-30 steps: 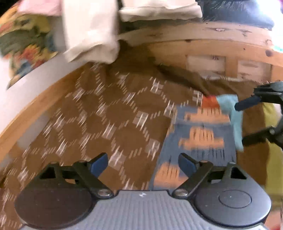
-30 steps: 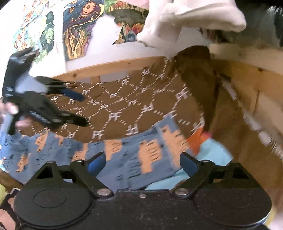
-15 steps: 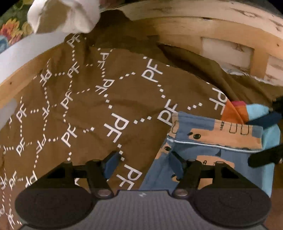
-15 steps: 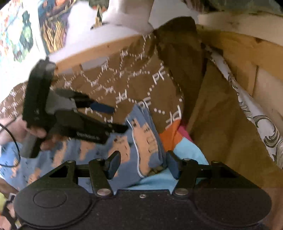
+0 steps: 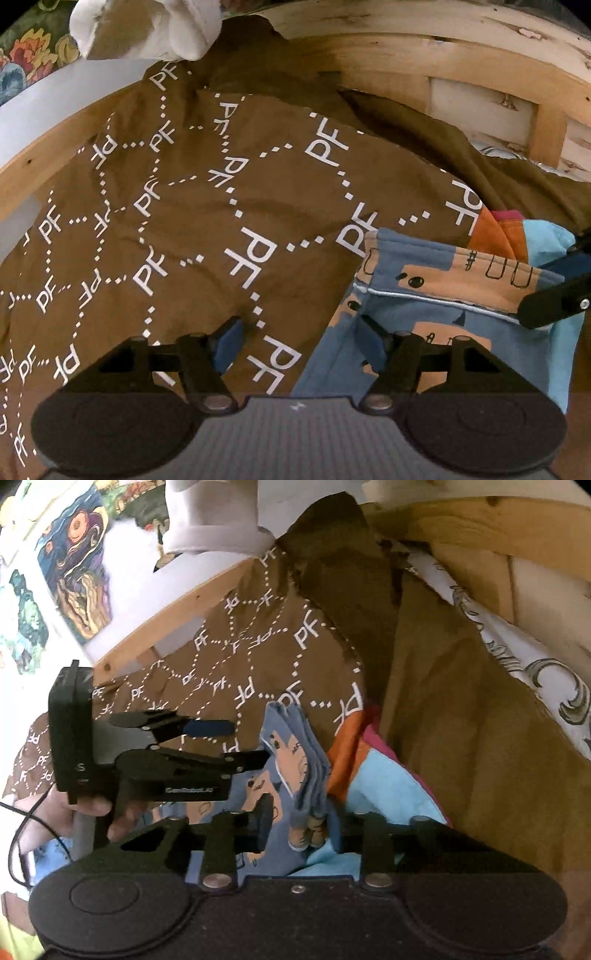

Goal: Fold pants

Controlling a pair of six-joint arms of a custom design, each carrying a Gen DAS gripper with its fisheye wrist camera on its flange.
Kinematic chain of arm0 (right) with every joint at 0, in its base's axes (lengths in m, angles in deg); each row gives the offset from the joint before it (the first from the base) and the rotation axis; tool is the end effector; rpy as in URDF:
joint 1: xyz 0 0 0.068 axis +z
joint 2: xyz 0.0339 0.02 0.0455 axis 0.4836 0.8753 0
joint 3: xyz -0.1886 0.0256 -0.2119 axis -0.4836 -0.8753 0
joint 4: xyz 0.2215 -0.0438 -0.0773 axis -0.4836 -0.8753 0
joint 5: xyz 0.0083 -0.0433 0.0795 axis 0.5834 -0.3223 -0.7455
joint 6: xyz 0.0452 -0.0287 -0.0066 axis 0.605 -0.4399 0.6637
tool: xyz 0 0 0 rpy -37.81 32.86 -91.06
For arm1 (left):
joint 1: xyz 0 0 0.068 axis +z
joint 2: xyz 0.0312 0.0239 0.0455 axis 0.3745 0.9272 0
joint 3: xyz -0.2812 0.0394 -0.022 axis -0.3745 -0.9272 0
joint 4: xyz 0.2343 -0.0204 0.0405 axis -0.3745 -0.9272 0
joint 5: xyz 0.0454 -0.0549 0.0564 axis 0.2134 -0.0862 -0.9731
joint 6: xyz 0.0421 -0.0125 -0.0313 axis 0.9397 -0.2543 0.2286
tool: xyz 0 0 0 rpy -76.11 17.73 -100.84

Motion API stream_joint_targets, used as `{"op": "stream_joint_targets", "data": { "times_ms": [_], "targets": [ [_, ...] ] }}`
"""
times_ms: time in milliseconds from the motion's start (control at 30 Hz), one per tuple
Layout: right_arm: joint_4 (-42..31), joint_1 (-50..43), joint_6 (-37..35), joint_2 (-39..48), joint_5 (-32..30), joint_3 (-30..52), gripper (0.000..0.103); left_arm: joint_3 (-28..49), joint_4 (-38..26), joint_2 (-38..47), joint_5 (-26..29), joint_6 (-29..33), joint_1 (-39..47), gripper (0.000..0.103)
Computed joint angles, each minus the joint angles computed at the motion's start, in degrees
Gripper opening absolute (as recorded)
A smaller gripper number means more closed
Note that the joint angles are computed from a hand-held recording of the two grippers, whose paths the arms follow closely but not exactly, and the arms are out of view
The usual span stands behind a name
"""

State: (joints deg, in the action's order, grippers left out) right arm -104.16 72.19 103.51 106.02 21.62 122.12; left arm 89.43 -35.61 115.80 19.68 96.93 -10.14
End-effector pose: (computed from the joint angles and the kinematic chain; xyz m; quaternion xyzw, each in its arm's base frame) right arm 0.1322 0.1024 0.2515 0.1806 0.8885 0.1336 0.4001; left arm 0.3440 -0.2255 0.2259 0.4917 0.7900 -0.1224 0.3452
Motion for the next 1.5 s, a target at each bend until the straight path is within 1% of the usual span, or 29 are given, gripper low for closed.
{"op": "stream_joint_targets", "data": {
  "times_ms": [67,133,167,200,267,300,367,467,567,633,667,767,800,833,867,900,933,967,1000,1033,1100,1267,1500],
  "targets": [
    [-2.0,1.7,1.3,1.0,1.8,1.1,0.027,1.1,-1.6,-0.3,-0.3,-0.5,0.3,0.073],
    [-4.8,4.7,3.4,2.5,5.1,2.5,0.025,1.1,-3.0,-1.7,0.4,-0.8,1.2,0.072],
    [-7.0,6.6,4.7,3.9,7.4,3.8,0.019,0.8,-3.7,-2.6,0.9,-0.7,1.7,0.072],
    [-9.7,9.1,6.5,5.9,10.5,5.4,0.017,0.4,-4.5,-3.6,1.5,-0.5,2.3,0.072],
    [-14.0,13.4,9.1,10.0,15.4,8.5,0.014,0.7,-7.3,-5.1,3.6,-0.8,3.4,0.072],
    [-14.9,15.2,9.3,11.9,17.3,9.5,0.014,1.9,-10.3,-5.4,6.0,-1.2,4.3,0.072],
    [-14.9,17.6,7.1,15.1,20.1,11.3,0.013,5.0,-16.0,-4.8,10.0,-2.3,5.4,0.072],
    [-17.3,19.9,3.4,20.6,23.8,15.7,0.013,9.8,-23.5,-3.5,16.1,-3.4,7.0,0.072],
    [-20.5,22.1,0.2,26.3,26.3,20.3,0.013,16.3,-31.9,-1.1,21.3,-4.6,8.5,0.076],
    [-20.2,24.0,-3.8,29.7,27.1,22.5,0.013,19.6,-35.3,0.3,23.9,-6.8,9.2,0.077],
    [-19.6,24.8,-5.8,31.2,27.3,23.4,0.013,20.6,-36.6,0.7,24.1,-7.8,9.3,0.077],
    [-17.7,27.3,-11.6,35.9,28.3,26.3,0.013,26.5,-43.3,3.7,21.5,-10.3,9.3,0.073],
    [-16.8,27.9,-13.1,36.8,28.3,27.0,0.013,27.4,-45.0,4.4,21.1,-11.0,9.6,0.07],
    [-16.0,28.4,-14.3,37.8,28.1,27.6,0.013,27.7,-46.1,4.9,20.5,-11.8,10.0,0.065],
    [-15.4,28.9,-15.1,38.7,27.9,28.3,0.013,27.1,-46.2,4.9,20.2,-12.0,10.7,0.061],
    [-15.3,29.3,-15.5,39.3,27.6,28.8,0.013,25.8,-45.9,4.5,19.7,-12.1,11.2,0.053],
    [-14.9,29.4,-15.9,39.8,27.0,29.2,0.013,24.7,-45.7,4.5,19.0,-11.9,11.7,0.042],
    [-14.5,29.7,-16.0,40.0,26.4,29.3,0.013,23.5,-45.4,4.4,18.5,-11.7,12.5,0.037],
    [-14.3,29.9,-16.0,40.4,25.8,29.3,0.013,22.0,-44.6,4.1,17.8,-11.9,13.1,0.027],
    [-14.2,30.2,-15.9,41.0,25.2,29.7,0.013,20.3,-43.7,3.9,17.3,-12.2,13.9,0.02],
    [-13.7,30.7,-15.7,42.1,23.9,30.2,0.013,18.4,-43.1,4.3,17.9,-11.8,15.6,0.015],
    [-11.7,31.3,-16.0,45.1,21.7,31.4,0.013,9.5,-38.1,1.2,19.9,-10.1,19.9,0.012],
    [-7.1,33.0,-19.6,48.2,18.9,34.2,0.013,-0.4,-34.5,-6.4,21.1,-3.5,27.2,0.012]
  ]
}}
